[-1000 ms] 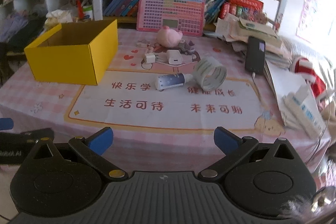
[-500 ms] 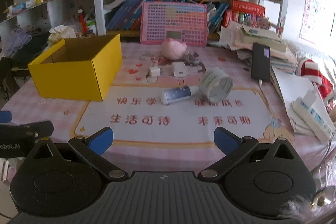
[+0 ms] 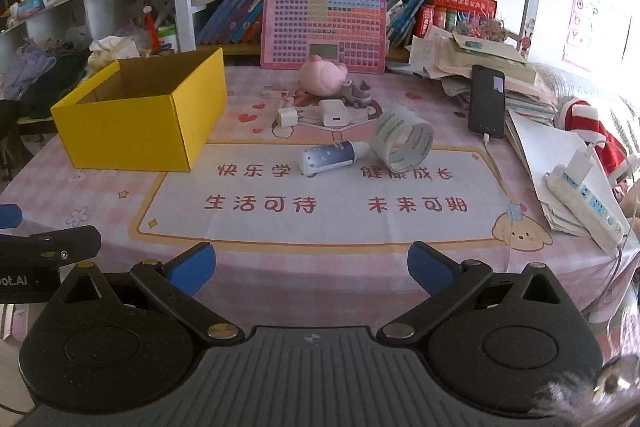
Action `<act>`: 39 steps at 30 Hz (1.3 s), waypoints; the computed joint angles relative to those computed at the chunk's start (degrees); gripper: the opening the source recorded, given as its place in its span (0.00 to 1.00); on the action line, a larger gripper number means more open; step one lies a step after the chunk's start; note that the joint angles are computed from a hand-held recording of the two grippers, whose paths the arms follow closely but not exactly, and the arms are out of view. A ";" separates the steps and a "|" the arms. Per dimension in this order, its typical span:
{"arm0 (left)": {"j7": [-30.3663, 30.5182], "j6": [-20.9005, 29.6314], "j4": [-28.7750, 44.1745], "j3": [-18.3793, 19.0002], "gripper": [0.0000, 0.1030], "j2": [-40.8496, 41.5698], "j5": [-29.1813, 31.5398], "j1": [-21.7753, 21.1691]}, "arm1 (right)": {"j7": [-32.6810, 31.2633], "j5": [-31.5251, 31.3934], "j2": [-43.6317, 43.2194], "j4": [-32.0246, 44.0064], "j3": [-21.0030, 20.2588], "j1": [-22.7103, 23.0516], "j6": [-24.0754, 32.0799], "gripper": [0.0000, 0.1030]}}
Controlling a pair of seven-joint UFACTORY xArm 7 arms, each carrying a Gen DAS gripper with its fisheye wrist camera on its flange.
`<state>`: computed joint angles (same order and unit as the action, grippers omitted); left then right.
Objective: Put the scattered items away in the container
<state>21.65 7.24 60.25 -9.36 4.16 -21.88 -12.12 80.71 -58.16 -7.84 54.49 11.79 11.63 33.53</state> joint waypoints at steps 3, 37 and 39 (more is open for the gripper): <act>1.90 0.22 -0.10 -0.37 1.00 -0.29 -2.24 0.32 | 0.56 -1.27 -0.30 -0.02 0.39 0.13 0.26 1.00; 19.07 2.46 3.33 -2.61 1.00 2.73 -16.12 2.72 | -1.09 2.44 3.20 1.99 -1.36 1.68 -1.77 1.00; 18.54 2.51 3.98 -2.46 1.00 3.43 -15.53 2.47 | -1.38 2.53 3.71 2.28 -1.64 1.56 -2.00 1.00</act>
<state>40.20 9.75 64.23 -11.82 7.59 -37.41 -9.65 79.33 -55.64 -4.13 56.77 10.15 13.19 31.53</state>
